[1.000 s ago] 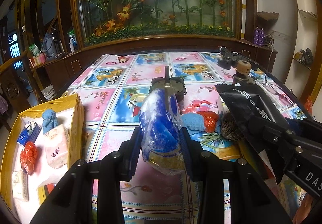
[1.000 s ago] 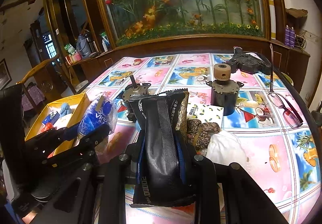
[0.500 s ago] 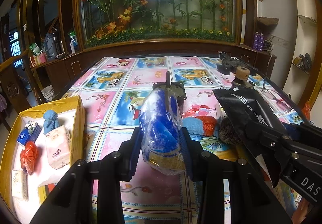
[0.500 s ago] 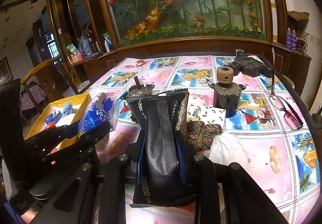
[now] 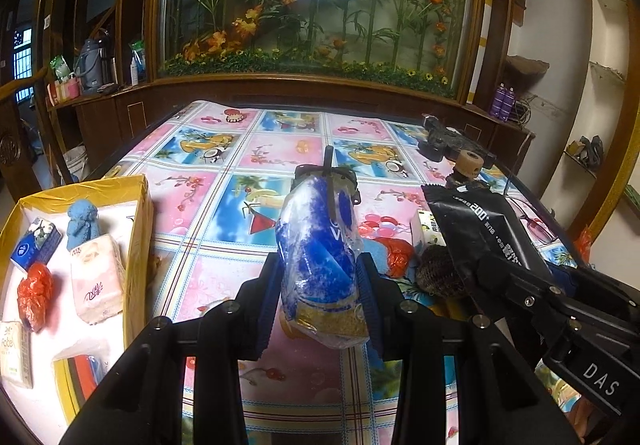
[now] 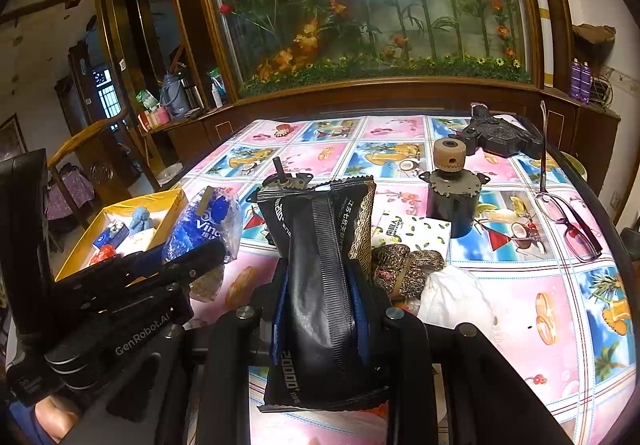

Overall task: Organize soft objects
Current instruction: 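Lift the blue bag and black pouch and hold them above the table, then carry the blue bag and black pouch toward the yellow tray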

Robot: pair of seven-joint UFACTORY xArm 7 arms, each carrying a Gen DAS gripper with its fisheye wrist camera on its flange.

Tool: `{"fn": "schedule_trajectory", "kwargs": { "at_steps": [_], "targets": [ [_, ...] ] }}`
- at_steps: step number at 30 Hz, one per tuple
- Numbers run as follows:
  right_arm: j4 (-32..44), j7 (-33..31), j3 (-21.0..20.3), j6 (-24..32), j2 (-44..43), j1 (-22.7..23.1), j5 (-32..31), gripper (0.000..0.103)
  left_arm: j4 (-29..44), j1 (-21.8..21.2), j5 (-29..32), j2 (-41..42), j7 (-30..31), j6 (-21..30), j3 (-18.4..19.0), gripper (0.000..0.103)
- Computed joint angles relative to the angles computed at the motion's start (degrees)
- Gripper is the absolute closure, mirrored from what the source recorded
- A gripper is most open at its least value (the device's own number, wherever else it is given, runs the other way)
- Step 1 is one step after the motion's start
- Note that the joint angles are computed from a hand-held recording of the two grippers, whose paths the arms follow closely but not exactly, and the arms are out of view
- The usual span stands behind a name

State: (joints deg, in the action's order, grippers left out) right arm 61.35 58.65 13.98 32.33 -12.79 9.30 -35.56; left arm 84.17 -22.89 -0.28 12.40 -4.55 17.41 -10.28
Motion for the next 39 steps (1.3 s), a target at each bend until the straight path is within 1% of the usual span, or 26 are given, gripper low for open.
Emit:
{"fn": "schedule_trajectory", "kwargs": {
  "at_steps": [8, 10, 22, 25, 31, 34, 36, 39],
  "targets": [
    [0.02, -0.13, 0.01, -0.54, 0.08, 0.01, -0.04, 0.074, -0.42, -1.0, 2.98, -0.09, -2.41, -0.77, 1.08, 0.066],
    [0.04, -0.1, 0.0, -0.52, 0.18, 0.01, -0.02, 0.074, -0.49, -0.61, 2.5, -0.16, -1.9, -0.83, 0.71, 0.066],
    [0.48, 0.39, -0.21, 0.1, 0.71, 0.23, -0.7, 0.074, -0.56, -0.96, 5.07, -0.07, -4.44, -1.95, 1.61, 0.066],
    [0.45, 0.91, -0.18, 0.1, 0.84, 0.17, -1.15, 0.074, -0.8, -1.9, 7.49, -0.22, -6.97, -2.11, 2.64, 0.066],
    [0.3, 1.68, -0.41, 0.48, 0.93, 0.07, -1.46, 0.074, -0.46, -2.07, 9.67, -0.1, -9.32, -1.28, 3.05, 0.066],
    [0.27, 2.21, -0.37, 0.6, 0.97, 0.01, -1.9, 0.074, -1.6, -0.85, 7.58, -1.36, -7.92, -1.08, 1.87, 0.066],
    [0.33, 2.79, -0.21, 1.06, 1.11, -0.06, -2.62, 0.074, -3.15, -0.79, 7.98, -2.86, -8.13, -1.64, 1.95, 0.066],
    [0.93, 4.0, 0.09, 2.77, 1.64, 0.04, -3.83, 0.074, -6.08, 0.83, 4.29, -5.64, -4.98, -2.69, 0.68, 0.066]
  ]
}}
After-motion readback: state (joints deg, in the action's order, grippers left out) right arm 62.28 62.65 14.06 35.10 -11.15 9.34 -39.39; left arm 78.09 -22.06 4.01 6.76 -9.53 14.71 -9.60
